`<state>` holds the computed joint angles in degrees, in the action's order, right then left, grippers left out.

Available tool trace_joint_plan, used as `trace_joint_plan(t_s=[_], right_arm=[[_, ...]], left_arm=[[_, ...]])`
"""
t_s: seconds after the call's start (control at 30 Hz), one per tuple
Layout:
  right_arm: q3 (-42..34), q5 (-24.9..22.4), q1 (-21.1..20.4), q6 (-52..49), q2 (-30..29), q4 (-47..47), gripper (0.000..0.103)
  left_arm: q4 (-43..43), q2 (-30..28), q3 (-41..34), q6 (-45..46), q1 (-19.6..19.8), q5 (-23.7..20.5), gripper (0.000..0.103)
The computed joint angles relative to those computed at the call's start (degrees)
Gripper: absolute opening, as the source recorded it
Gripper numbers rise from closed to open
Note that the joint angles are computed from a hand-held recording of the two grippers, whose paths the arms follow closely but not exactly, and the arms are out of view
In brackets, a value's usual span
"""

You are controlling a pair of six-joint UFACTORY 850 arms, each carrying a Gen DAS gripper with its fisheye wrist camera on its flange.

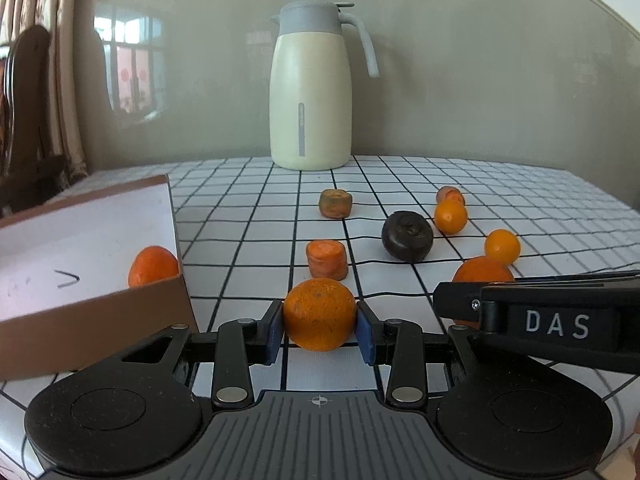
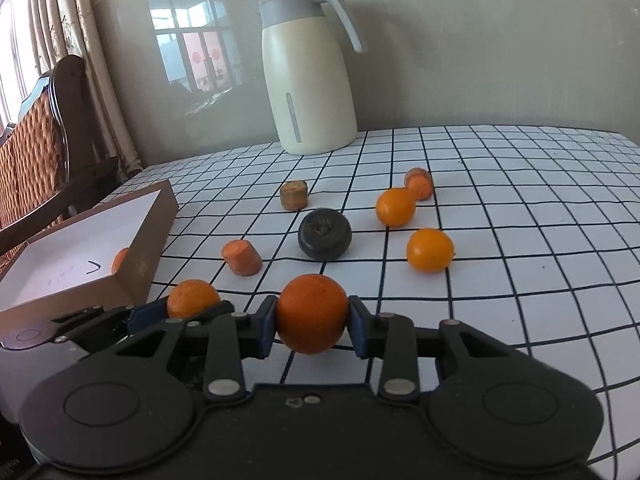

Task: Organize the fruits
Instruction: 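Carry both held oranges over the box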

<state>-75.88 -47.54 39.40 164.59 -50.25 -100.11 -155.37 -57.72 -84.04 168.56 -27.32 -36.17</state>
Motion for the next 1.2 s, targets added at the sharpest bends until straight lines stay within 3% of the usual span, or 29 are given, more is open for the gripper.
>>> trace_joint_plan(t_s=[0.53,0.77,1.2], right_arm=[[-0.3,-0.9,2.1,-1.9,1.0,-5.2,0.028],[-5.0,-0.2,2.5,-3.1,-1.3,-9.8,0.028],[-16.6,1.0,2.1,-6.2,-7.4,-14.7,0.028]], left_arm=[[6.2,6.1,8.0,-2.3,5.3,-6.3,0.038],[5.2,8.0,10.5,-2.1,9.2,-9.1,0.038],[-0.8,7.5,9.1,-3.0,13.9,-9.6,0.038]])
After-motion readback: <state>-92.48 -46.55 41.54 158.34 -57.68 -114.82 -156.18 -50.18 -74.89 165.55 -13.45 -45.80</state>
